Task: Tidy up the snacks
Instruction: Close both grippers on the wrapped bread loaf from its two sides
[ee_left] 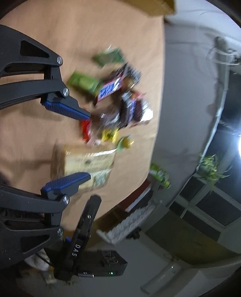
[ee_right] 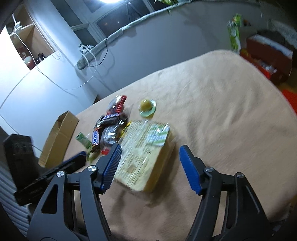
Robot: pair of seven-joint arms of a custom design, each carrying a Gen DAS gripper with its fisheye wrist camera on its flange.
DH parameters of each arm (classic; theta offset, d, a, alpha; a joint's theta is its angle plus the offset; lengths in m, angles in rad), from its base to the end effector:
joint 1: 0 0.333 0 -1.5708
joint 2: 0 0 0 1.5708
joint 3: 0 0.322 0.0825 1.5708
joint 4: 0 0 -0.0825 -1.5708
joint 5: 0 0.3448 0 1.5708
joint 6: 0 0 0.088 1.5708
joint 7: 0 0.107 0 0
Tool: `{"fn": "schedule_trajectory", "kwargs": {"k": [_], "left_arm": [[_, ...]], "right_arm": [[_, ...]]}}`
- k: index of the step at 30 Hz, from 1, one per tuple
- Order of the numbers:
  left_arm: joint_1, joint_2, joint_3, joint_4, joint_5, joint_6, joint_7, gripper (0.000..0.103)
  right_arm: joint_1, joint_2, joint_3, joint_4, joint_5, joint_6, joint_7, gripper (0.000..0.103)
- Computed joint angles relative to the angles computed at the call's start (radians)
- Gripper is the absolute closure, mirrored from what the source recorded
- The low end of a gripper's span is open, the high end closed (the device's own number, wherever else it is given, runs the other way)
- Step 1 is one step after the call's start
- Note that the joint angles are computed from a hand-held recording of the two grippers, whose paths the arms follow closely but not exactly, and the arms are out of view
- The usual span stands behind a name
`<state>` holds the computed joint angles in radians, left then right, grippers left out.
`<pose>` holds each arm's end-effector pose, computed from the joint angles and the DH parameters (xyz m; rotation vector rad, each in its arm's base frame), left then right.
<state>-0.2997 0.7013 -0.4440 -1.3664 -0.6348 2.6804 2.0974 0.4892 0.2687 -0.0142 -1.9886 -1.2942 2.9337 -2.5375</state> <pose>0.6166 -0.4115 0.4197 1.2707 -2.3694 1.3047 0.4963 0.3251 0.4022 -1.1863 1.9936 -0.3415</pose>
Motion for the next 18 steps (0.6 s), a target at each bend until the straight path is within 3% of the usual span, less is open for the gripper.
{"fn": "schedule_trajectory", "kwargs": {"k": [3, 9, 14, 18], "left_arm": [[-0.009, 0.030, 0.005, 0.047, 0.013, -0.066, -0.026, 0.056], [-0.016, 0.082, 0.011, 0.138, 0.023, -0.161, -0.077, 0.064], [-0.043, 0.129, 0.020, 0.198, 0.043, -0.178, -0.091, 0.069], [-0.056, 0.150, 0.027, 0.230, 0.064, -0.191, -0.103, 0.069]], "right_arm": [[-0.008, 0.024, -0.017, 0.012, -0.044, 0.083, 0.066, 0.043], [-0.006, 0.042, -0.038, 0.016, -0.033, 0.124, 0.081, 0.046], [-0.001, 0.059, -0.058, 0.024, -0.032, 0.160, 0.094, 0.048], [0.022, 0.090, -0.113, 0.049, -0.116, 0.238, 0.206, 0.054]]}}
